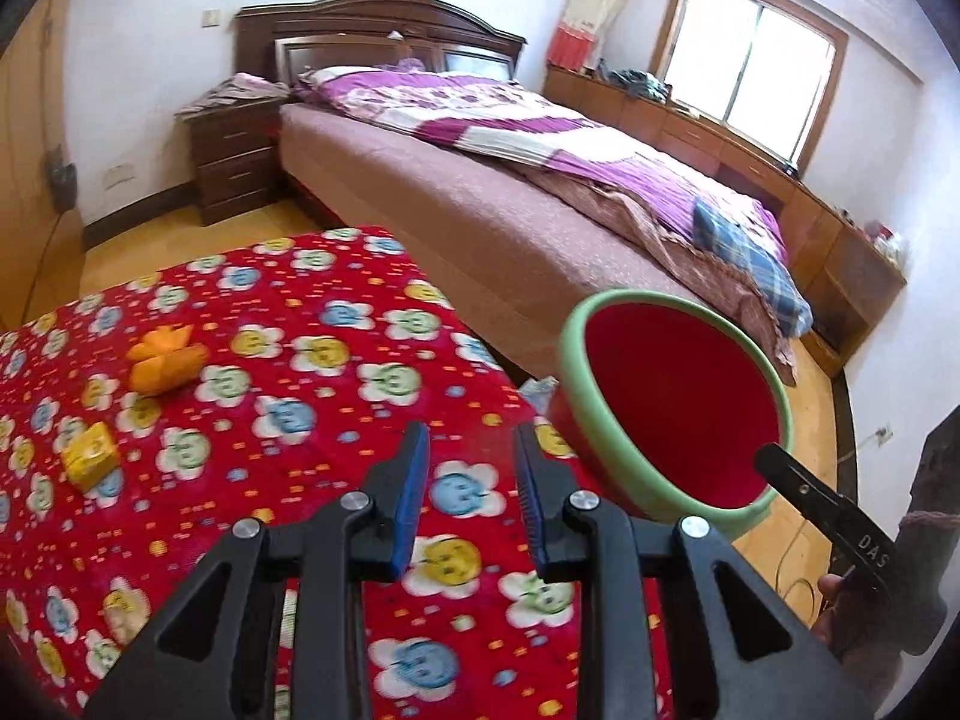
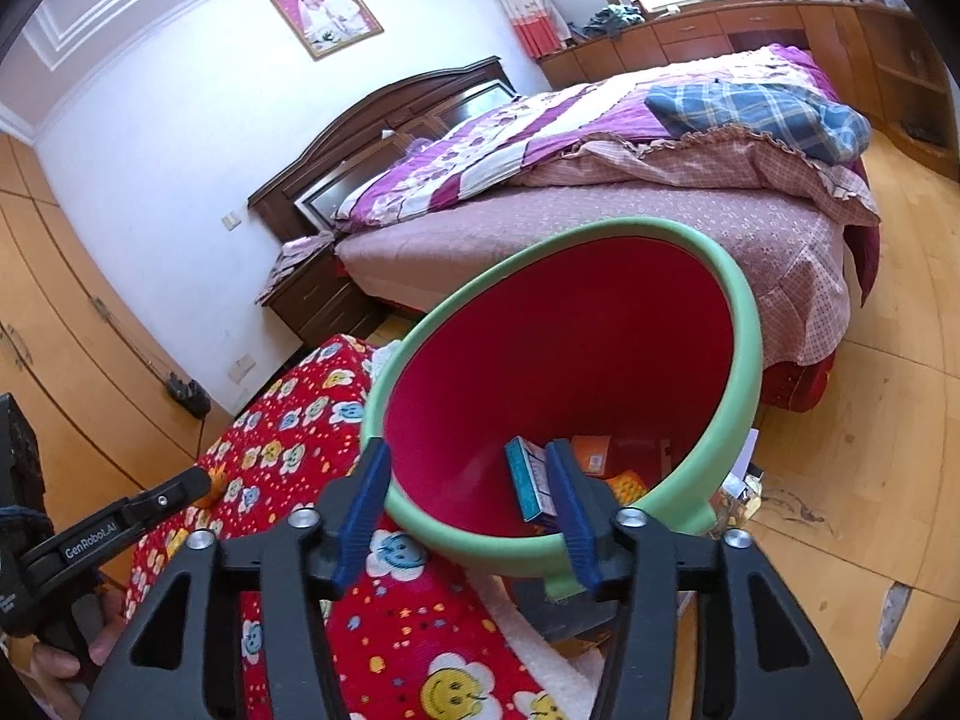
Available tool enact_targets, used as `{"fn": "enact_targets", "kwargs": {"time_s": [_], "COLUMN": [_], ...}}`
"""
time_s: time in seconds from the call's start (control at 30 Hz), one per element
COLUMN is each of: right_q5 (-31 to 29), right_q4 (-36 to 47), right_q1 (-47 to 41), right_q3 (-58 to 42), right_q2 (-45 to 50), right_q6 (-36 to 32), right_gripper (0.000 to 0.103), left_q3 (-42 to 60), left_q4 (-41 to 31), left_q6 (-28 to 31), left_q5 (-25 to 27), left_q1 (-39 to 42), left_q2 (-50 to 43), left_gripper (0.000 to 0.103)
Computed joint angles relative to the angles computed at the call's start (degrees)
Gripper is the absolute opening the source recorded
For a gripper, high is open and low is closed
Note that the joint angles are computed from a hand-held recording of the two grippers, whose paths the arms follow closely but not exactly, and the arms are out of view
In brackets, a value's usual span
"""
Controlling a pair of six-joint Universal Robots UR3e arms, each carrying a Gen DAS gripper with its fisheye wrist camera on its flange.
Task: Collect trash
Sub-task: 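Move both open tools back over the bedspread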
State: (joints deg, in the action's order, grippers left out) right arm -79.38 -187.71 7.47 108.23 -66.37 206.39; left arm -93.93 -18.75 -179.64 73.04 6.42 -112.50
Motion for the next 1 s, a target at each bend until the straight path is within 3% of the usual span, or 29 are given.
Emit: {"fn": "enact_targets", "kwargs": {"time_s": [0.5,1.0], "right_q5": [-2.63,-6.50], "right_q4": [6.09,14.59], "right_q1": [6.82,13.63], "right_q3": [-6.48,-16.87], "right_q2": [1.20,6.48], "right_q6": [-0.33,-0.39], "right_gripper": [0.057,0.057], "left_q3": [-12.35,-14.26], "left_q4": [4.19,2.80], "left_q6": [2.37,7.61], "left_q5": [-0.17,-0.93], "left_q1": [13.41,26.44], "left_q2": [8.47,7.47], "left_gripper": [0.030,0.033]}}
